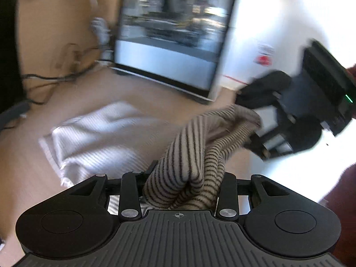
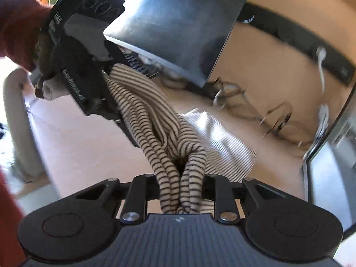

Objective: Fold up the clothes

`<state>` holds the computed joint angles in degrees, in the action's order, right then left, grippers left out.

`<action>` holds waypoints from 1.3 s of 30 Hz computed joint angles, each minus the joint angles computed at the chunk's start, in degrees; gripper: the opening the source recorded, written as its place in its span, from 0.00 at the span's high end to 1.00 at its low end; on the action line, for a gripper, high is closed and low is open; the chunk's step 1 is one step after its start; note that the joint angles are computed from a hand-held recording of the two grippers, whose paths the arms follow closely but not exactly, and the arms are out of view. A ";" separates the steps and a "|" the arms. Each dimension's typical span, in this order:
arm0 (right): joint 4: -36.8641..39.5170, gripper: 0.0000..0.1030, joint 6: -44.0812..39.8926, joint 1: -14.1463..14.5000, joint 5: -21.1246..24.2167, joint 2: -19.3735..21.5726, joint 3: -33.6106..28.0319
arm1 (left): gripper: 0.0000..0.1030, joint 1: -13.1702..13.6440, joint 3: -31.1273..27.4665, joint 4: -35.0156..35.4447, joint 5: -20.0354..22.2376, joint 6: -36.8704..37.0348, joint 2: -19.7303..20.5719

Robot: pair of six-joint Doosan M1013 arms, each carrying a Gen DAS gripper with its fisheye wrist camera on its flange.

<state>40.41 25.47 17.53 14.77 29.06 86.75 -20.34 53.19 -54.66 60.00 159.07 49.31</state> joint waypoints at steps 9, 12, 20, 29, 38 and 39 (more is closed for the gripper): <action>1.16 0.80 12.12 -4.48 16.82 0.62 -9.00 | 0.49 1.92 -4.10 -14.71 1.89 -9.97 2.72; 8.03 0.80 11.65 -6.21 20.92 3.80 -13.64 | 0.46 1.64 -5.65 -15.58 -4.40 -14.41 3.78; 9.25 0.76 26.28 -8.66 34.15 19.11 -34.46 | 0.42 -0.32 -11.84 5.11 -15.87 -45.50 7.55; 1.30 0.75 37.35 -7.91 34.53 26.73 -44.44 | 0.30 -2.19 1.97 20.01 -33.44 -58.49 -1.27; 6.18 0.86 34.44 -8.19 24.17 20.15 -32.81 | 0.24 -4.04 -2.44 16.57 -29.98 -58.02 1.06; 5.13 0.86 35.68 -8.21 23.95 20.28 -32.70 | 0.26 -4.18 -2.97 19.16 -29.20 -61.08 1.69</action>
